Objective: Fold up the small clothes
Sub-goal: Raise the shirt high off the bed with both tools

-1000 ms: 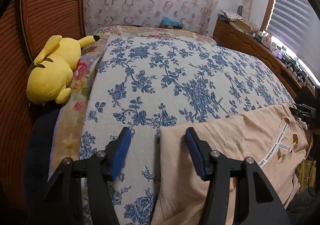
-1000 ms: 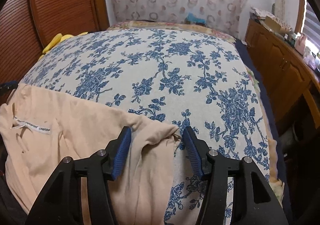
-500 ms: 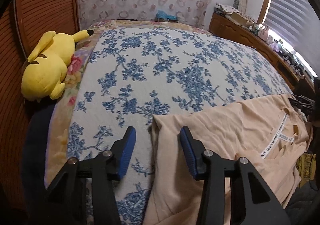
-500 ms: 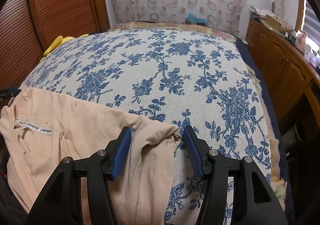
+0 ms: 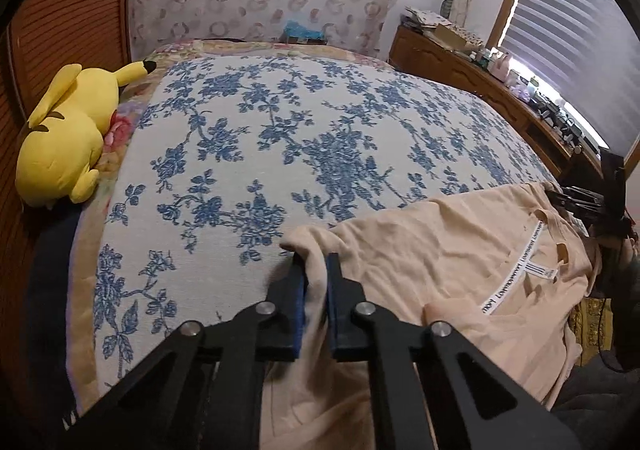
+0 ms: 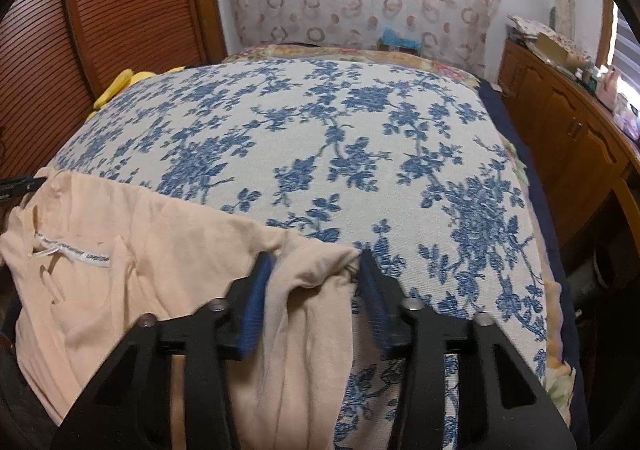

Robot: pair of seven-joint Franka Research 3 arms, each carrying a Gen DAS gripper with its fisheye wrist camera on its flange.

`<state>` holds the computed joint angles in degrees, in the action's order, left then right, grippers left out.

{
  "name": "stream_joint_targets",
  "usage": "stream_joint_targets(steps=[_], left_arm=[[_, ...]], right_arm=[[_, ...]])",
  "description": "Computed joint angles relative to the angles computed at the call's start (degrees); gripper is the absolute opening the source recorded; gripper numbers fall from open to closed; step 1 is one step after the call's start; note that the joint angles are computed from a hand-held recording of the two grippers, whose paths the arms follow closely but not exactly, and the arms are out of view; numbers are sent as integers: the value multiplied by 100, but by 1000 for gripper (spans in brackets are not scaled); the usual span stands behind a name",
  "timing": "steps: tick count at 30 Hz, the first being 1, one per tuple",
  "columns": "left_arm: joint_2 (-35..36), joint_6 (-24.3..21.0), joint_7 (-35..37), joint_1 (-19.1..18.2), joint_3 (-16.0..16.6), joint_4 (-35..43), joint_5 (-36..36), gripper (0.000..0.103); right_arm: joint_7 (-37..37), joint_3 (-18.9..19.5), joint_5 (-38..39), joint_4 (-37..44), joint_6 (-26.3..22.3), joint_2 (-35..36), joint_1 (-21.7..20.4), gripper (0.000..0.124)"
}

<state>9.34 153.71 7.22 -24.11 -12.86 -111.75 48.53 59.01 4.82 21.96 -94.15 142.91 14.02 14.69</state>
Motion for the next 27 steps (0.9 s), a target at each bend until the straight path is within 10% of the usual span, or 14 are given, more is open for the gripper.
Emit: stream_joint_targets(steps=[10,27], left_arm=[[-868,-318,-1438,-169,-244,-121,1711,4],[-2030,-1351,-1322,145,-1177,363,2853,4]], right_arm=[[-1119,140,1569,-951,388,-1078,-78,9],[-2424,-442,2715,-1025,1067,-2851,529,8]])
